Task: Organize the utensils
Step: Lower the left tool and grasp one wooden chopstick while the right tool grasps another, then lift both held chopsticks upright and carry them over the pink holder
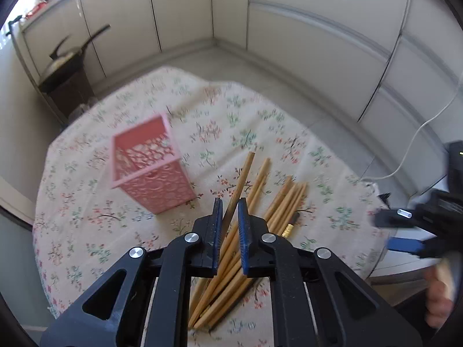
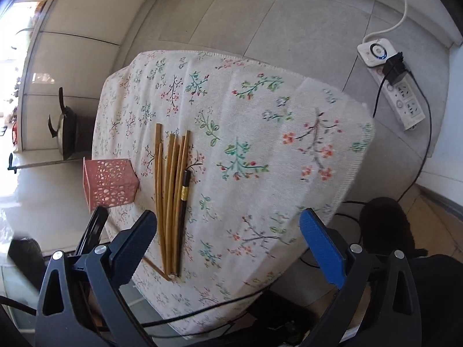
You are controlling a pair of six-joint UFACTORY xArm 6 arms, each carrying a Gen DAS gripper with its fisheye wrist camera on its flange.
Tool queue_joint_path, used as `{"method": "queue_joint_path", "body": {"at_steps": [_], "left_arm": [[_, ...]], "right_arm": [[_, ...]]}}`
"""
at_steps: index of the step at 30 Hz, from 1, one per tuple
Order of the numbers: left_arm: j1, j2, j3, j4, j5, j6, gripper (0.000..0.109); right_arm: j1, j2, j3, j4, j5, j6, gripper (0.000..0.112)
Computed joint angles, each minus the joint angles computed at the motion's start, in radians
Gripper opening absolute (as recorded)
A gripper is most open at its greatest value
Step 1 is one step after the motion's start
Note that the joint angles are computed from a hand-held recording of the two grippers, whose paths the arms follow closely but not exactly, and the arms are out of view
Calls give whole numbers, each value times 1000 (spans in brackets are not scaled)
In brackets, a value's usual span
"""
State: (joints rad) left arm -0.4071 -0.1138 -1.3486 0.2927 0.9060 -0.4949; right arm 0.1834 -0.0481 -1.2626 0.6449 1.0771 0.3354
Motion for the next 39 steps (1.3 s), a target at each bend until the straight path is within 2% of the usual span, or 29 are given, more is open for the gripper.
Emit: {"method": "queue_joint_path", "body": {"at_steps": [2,5,9,13,17,21,26,30,32,36,39], "left_arm": [[-24,-68,40,32,-25,-43,6],[-40,-180,127,67,-79,-89,5],[-35,-295,211,116,-140,-139,5],[-32,-354,237,145,-172,-159,5],[-7,-375,254,117,-218,-136,5],[1,-388,262,106,-224,-132,5],[12,-400,273,114,-230,-148,5],[12,-398,271,134,-224,-165,5],[12,-400,273,142,-226,-172,5],[10,-409,276,163,-236,-198,5],[11,-416,278,173,-244,-217,5]], "right_arm": [[22,53,-52,0,8,25,92],[57,133,-136,-43,-5,63,76],[86,246,-255,-53,40,66,39],[106,321,-328,-89,12,117,21],[127,383,-406,-141,23,154,13],[148,422,-465,-229,44,202,9],[176,468,-547,-336,82,221,8],[187,453,-526,-367,62,219,9],[183,437,-497,-353,34,203,8],[164,354,-347,-238,-104,154,6],[168,282,-277,-221,-182,102,6]]}}
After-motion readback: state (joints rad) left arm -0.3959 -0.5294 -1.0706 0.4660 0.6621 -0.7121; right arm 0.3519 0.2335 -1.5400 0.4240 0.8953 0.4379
